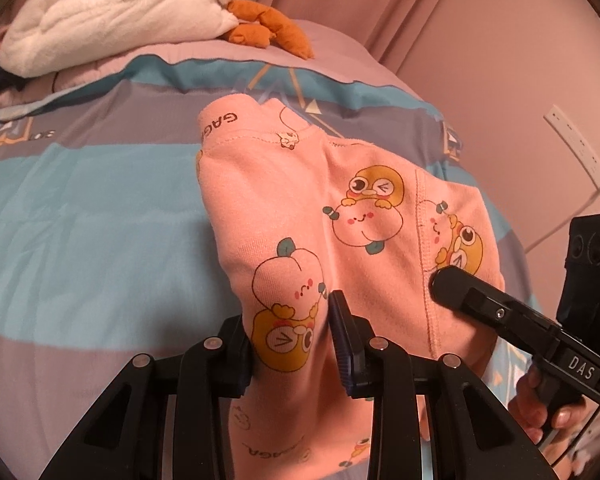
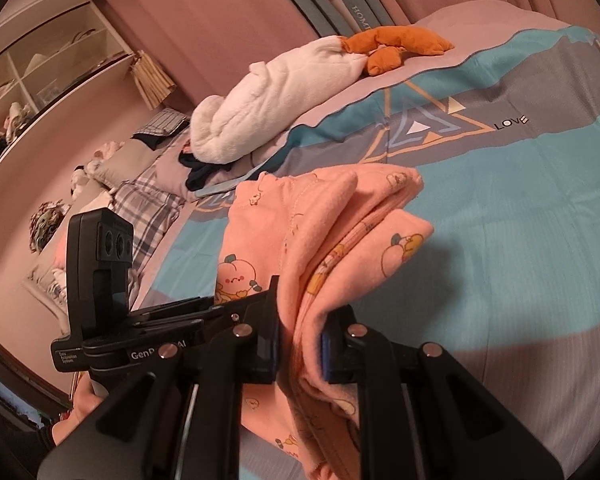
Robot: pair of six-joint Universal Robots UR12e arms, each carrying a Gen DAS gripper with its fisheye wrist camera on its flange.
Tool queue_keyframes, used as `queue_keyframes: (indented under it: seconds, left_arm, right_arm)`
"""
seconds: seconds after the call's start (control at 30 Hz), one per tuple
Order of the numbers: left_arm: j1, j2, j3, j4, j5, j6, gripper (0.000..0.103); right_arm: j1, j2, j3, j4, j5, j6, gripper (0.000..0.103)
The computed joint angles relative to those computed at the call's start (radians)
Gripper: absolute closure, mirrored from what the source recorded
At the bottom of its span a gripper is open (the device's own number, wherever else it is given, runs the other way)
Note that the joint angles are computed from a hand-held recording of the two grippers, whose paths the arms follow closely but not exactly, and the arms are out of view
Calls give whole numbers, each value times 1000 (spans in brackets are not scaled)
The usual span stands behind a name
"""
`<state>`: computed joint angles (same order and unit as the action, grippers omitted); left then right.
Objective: Fold small clothes
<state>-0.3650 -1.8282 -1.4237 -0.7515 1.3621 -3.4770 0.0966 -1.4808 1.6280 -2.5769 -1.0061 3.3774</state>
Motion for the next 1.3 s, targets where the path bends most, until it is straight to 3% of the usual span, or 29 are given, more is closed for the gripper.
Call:
queue_keyframes:
  seconds: [0.63, 1.3]
  left_arm:
    - [-55, 136, -142, 66, 85, -24, 71]
    - [-76, 231, -243, 104, 207, -63, 71]
  right_arm:
    - [37, -160, 110, 44, 2, -90, 88]
    - [90, -184, 122, 71, 43, -126, 88]
